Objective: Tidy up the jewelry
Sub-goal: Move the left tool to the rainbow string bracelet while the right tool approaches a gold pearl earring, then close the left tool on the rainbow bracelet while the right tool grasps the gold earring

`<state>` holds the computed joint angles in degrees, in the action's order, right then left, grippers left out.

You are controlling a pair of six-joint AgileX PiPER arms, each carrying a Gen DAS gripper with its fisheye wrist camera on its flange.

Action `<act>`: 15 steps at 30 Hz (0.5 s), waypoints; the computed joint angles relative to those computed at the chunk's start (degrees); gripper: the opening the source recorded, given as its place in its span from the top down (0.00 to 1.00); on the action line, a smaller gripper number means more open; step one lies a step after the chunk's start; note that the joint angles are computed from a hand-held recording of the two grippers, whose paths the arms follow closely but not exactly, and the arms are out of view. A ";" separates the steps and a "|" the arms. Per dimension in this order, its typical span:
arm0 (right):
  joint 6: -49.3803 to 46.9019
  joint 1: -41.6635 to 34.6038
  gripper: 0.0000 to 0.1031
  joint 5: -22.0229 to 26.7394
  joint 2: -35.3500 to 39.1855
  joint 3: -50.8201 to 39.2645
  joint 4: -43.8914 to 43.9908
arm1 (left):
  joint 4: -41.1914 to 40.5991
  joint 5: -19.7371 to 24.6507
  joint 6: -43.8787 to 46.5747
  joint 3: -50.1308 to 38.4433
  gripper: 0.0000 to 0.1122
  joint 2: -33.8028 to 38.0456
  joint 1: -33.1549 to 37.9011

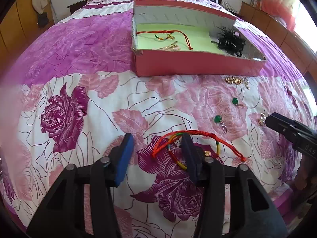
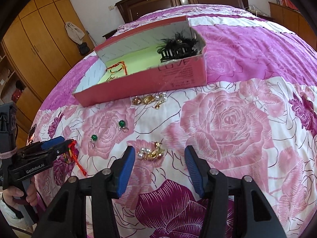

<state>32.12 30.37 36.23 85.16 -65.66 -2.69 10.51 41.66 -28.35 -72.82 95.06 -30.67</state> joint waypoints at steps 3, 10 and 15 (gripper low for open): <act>-0.25 0.29 0.46 -0.16 0.38 0.04 -0.17 | -0.35 -0.34 1.13 0.04 0.67 0.37 -0.58; -0.73 1.43 0.57 -0.58 1.24 -0.02 -0.83 | 6.06 -0.16 -2.42 -0.03 0.70 1.76 -3.66; -1.21 1.71 0.74 -0.83 1.59 -0.03 -0.79 | 4.47 -1.01 -0.32 0.12 0.86 1.60 -3.60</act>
<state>30.91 32.08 35.41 86.75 -65.69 -3.48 14.99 40.65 -28.66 -72.71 96.66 -34.26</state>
